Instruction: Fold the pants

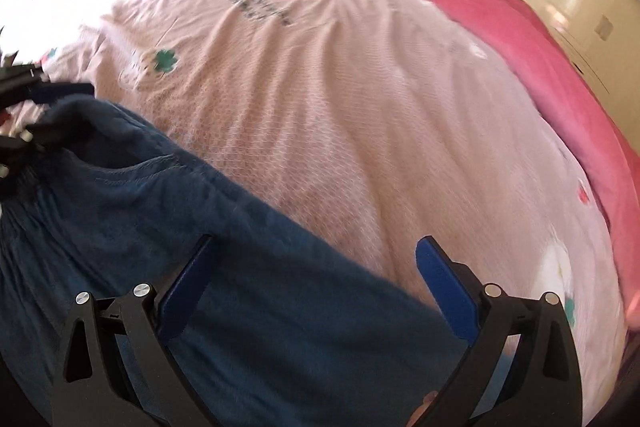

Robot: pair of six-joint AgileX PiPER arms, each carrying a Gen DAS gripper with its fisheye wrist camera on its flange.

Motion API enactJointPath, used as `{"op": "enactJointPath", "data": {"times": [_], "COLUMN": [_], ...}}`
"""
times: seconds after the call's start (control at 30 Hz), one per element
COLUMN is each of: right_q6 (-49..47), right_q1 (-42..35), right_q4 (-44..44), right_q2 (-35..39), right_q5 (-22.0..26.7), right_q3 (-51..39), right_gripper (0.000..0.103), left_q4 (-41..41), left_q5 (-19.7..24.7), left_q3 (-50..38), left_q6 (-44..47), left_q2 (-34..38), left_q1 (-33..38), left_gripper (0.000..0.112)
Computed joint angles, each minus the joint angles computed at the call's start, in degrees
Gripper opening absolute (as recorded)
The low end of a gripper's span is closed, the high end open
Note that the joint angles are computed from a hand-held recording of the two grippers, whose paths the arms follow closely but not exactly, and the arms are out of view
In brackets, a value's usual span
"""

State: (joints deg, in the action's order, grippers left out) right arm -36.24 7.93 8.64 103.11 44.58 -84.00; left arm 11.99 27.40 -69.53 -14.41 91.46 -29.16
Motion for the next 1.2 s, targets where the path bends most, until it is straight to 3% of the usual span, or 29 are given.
{"op": "enactJointPath", "data": {"times": [0.03,0.13,0.23,0.4,0.7,0.87,1.2], "right_q6": [-2.3,-5.4,-6.0,-6.3,-2.1,-3.4,0.1], "right_q1": [-0.1,0.0,0.2,-2.7,-4.9,-7.9,-8.5], "right_q4": [2.1,6.4,7.7,13.3,17.8,22.5,24.1], "right_q2": [0.6,-0.1,-4.5,-15.3,-34.2,-44.3,-53.9], "right_q5": [1.5,3.5,1.1,0.3,3.2,7.5,11.6], "right_q3": [-0.8,-0.2,4.5,13.4,27.8,36.0,43.9], "right_gripper": [0.064,0.018,0.007,0.006,0.006,0.006,0.006], "left_q4": [-0.4,-1.7,0.4,-3.6,9.4,10.5,18.4], "left_q5": [-0.5,-0.9,-1.3,-1.5,-1.3,1.7,11.0], "left_q3": [0.4,0.8,1.9,4.4,12.5,17.4,22.4], "left_q6": [0.3,1.7,-0.4,1.6,-11.9,-14.6,-25.2], "left_q2": [-0.6,-1.3,-2.3,-5.7,-14.9,-20.5,-26.5], "left_q1": [0.1,0.1,-0.3,-0.2,-8.0,-12.1,-23.4], "left_gripper": [0.027,0.027,0.027,0.027,0.027,0.027,0.027]}}
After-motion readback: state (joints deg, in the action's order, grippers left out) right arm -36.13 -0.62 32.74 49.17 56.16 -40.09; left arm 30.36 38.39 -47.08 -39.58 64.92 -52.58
